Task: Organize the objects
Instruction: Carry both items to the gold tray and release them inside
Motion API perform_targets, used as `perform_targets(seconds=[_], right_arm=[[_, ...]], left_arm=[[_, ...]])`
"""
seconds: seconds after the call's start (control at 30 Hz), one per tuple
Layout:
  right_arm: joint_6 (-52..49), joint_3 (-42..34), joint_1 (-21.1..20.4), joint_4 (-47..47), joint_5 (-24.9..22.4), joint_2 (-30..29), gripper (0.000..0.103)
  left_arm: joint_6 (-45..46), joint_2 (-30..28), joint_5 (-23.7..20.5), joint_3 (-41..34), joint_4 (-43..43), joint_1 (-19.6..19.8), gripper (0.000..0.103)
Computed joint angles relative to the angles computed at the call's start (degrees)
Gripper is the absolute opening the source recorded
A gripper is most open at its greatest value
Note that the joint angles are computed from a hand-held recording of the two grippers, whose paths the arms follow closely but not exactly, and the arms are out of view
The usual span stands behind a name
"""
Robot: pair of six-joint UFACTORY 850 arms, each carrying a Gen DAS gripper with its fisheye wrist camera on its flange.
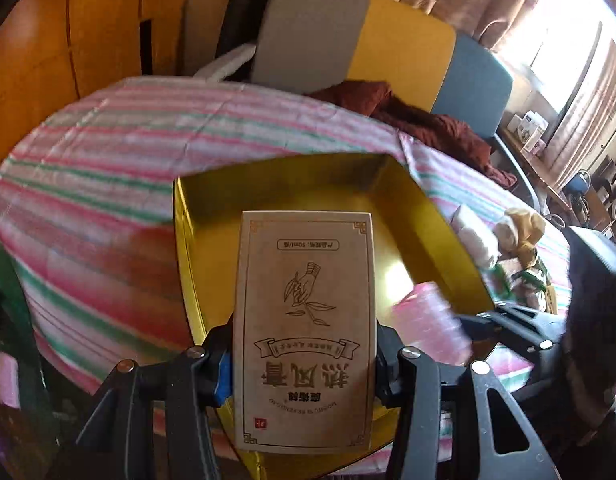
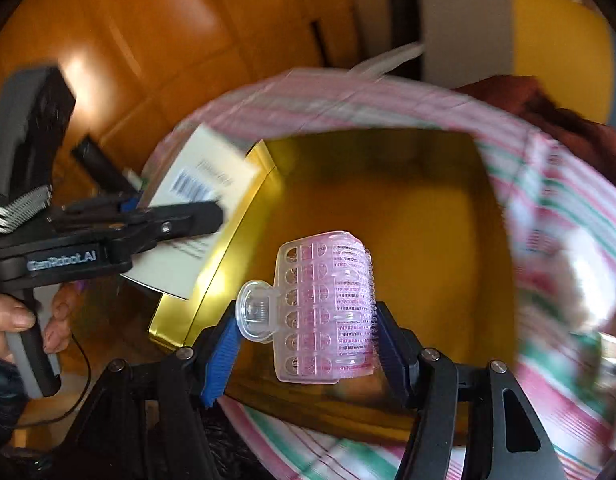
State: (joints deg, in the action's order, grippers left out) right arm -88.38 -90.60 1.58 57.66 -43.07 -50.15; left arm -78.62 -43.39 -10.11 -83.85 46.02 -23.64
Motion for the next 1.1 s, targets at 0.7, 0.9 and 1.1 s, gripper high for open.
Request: perform_targets(seconds=[0.7, 0.9, 1.1], right_arm=[[-2.65, 5.26, 0.73, 4.17, -2.8, 1.81, 0.08], [-7.37, 8.81, -0.16, 12.2, 3.6, 5.08, 0.086], [-14.88, 12.16, -1.04, 19.84, 8.48, 7.79, 0.089]], left_arm=[[-38.16, 4.0, -9.98, 5.61, 33.21, -2.48, 0.054], [-43.83, 4.76, -20.75, 5.46, 39.34, -5.95, 0.054], [-43.66, 4.1, -24.26, 4.21, 39.25, -7.7, 0.054]])
